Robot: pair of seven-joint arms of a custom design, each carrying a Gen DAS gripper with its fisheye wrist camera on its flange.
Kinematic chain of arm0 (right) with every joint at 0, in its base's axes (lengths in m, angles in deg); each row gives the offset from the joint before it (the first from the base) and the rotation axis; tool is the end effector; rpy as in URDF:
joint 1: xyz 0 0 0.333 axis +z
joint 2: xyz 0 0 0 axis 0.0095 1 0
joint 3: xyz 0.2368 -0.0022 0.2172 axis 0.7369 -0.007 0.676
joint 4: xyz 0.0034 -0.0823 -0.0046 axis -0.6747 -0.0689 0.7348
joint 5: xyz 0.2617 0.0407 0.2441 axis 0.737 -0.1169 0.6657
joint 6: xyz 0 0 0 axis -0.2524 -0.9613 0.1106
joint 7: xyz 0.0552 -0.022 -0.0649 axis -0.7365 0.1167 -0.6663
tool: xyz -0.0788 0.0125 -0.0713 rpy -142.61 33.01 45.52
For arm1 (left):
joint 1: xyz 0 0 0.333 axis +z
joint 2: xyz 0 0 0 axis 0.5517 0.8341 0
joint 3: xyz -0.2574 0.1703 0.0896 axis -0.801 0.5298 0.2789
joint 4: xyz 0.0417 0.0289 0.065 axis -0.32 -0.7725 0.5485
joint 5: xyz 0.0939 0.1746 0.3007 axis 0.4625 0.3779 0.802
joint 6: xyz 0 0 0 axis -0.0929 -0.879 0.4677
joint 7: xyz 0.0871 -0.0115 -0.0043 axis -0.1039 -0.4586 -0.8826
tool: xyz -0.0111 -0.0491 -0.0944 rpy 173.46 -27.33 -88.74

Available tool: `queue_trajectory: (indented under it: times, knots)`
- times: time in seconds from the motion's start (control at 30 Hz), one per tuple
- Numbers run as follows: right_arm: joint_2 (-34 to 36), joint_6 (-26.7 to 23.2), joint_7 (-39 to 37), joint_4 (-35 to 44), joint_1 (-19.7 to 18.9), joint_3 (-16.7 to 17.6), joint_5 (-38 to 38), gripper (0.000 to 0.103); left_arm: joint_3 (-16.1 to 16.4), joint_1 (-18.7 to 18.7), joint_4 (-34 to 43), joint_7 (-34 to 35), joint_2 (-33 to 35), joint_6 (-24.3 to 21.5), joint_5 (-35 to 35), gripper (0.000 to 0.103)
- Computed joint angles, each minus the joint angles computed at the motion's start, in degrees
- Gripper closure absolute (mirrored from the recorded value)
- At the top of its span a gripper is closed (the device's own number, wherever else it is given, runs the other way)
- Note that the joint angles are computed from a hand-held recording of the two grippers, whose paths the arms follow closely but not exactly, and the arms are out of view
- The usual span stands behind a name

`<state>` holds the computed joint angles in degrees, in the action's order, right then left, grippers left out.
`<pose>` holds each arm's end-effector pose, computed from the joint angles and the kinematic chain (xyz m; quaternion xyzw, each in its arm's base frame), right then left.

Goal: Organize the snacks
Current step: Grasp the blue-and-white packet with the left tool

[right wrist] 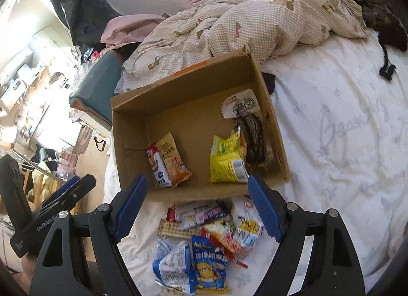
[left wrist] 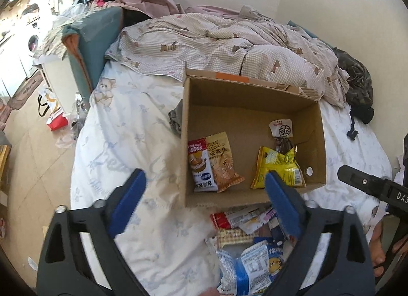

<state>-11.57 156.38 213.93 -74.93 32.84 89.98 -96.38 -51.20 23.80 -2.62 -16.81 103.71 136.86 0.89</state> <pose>0.5926 0.4416 0.4295 -0.5487 0.7565 -0.0736 0.3481 0.6513 -0.2838 0.4540 -0.5998 0.7210 -0.3125 0.1510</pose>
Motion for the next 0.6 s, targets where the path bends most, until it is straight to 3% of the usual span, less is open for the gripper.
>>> queue_trajectory:
  times: [0.33, 0.5, 0.6]
  knots:
    - [-5.4, 2.7, 6.3, -9.1, 1.2, 0.1, -1.2, 0.020, -1.4, 2.0, -10.3, -0.7, -6.6, 0.8, -2.7, 0.006]
    - [-7.6, 3.5, 9.3, -13.0, 1.5, 0.6, -1.9, 0.020, -3.6, 3.8, -13.2, 1.6, -8.0, -1.1, -7.1, 0.006]
    - [-8.3, 4.0, 10.8, -14.8, 1.2, 1.3, -1.4, 0.020, -6.2, 5.4, -13.6, 6.0, -7.4, -4.9, -12.4, 0.006]
